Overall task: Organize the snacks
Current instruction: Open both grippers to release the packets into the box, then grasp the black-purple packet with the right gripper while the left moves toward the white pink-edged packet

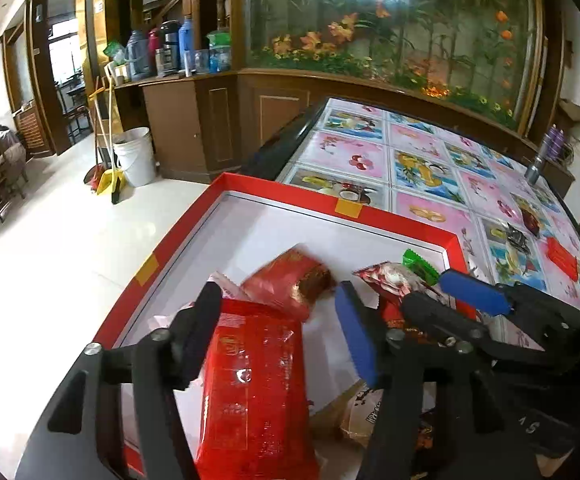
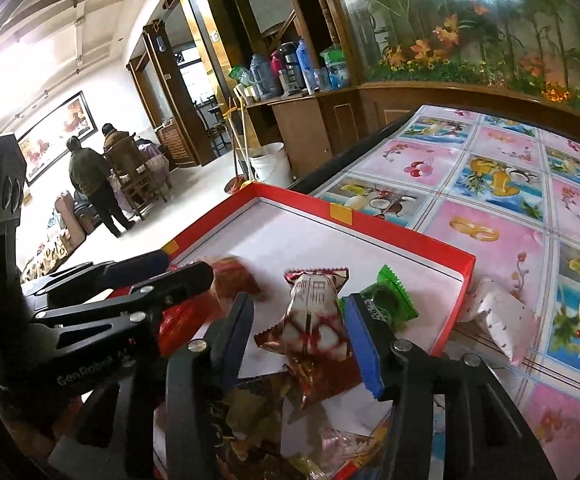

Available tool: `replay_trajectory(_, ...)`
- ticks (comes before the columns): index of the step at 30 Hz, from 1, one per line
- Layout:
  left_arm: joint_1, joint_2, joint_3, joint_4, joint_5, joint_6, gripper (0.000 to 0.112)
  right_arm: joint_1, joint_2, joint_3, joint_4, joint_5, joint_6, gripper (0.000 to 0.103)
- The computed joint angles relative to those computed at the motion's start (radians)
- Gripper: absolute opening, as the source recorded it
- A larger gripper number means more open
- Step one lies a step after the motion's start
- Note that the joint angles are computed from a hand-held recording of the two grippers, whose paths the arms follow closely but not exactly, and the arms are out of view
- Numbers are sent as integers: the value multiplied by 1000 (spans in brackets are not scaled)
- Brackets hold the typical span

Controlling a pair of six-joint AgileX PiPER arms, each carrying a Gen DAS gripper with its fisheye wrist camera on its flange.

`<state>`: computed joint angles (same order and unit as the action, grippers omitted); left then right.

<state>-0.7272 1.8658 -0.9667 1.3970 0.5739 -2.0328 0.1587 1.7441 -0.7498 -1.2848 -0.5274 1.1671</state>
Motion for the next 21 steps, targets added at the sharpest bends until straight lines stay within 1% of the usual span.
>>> replay_trajectory(2, -6, -4, 6, 0, 7, -12, 62, -13, -8, 9, 27, 0, -19, 52)
replay_trajectory(4, -14, -7, 11, 0, 12, -19, 70, -32, -12, 11, 33, -9, -16, 53)
replay_trajectory(5, -19, -7, 11, -1, 16, -21, 71, -45, -13, 12, 38, -14, -12, 55)
replay_trajectory(10, -43, 1, -4, -25, 29, 28, 71, -109, 0, -10, 14, -20, 59, 58)
replay_trajectory(16, -67, 5, -23, -63, 37, 68, 72, -175, 20, -48, -32, -3, 149, 60)
replay_trajectory(21, -80, 16, -46, -103, 42, 114, 72, -296, 31, -73, -49, -13, 174, 60)
